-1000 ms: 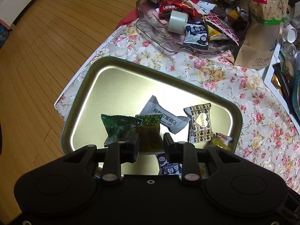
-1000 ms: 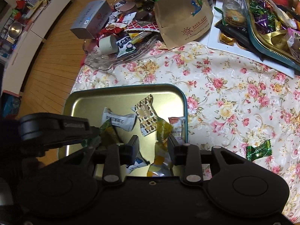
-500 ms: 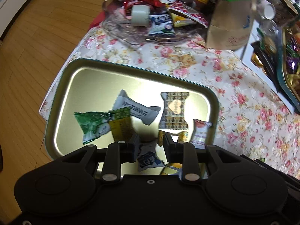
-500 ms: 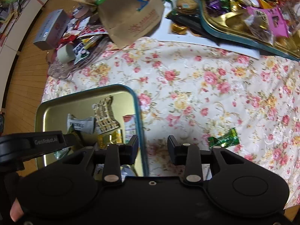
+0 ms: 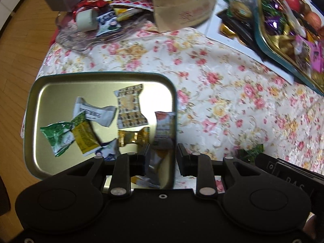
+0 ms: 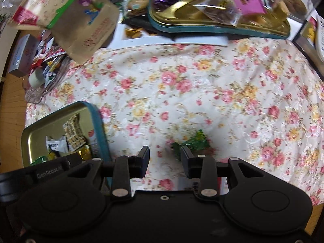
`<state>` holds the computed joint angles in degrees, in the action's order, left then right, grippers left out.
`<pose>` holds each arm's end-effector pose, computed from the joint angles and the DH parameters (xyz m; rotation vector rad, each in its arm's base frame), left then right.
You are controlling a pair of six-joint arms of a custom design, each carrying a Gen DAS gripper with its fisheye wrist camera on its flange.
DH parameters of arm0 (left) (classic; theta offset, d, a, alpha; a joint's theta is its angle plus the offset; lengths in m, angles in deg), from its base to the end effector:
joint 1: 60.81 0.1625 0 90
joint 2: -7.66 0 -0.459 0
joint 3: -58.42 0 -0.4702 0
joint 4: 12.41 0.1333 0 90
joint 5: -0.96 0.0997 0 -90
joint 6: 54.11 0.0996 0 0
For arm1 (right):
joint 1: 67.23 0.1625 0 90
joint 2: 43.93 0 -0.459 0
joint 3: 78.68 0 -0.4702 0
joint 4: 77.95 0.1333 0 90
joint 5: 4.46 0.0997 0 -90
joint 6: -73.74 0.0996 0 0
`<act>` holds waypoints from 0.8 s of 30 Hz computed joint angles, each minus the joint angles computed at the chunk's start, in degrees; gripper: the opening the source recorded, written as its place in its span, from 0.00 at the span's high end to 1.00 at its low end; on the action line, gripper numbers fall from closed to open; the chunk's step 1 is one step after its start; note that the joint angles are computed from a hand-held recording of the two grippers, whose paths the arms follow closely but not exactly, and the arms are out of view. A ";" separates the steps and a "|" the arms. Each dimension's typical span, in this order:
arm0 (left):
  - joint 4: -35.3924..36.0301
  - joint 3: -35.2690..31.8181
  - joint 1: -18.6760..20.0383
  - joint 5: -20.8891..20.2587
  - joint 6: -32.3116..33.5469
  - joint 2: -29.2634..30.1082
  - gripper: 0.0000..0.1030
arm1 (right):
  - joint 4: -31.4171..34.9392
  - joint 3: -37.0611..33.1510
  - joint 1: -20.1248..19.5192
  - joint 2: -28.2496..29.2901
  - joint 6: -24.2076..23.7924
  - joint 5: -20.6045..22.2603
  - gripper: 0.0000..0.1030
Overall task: Organize snacks
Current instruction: 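Grasp the red-and-white packet on the cloth with the right tool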
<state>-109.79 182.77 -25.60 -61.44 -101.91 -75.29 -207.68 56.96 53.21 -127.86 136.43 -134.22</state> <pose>-0.2579 -0.4016 0.1781 0.3248 2.3736 -0.0009 0.2736 -0.3282 0.1543 -0.5979 -2.4066 0.4719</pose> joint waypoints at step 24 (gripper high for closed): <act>-4.46 -0.55 -3.20 -4.03 0.91 3.92 0.63 | 3.42 6.99 -7.50 -0.65 -10.20 14.56 0.64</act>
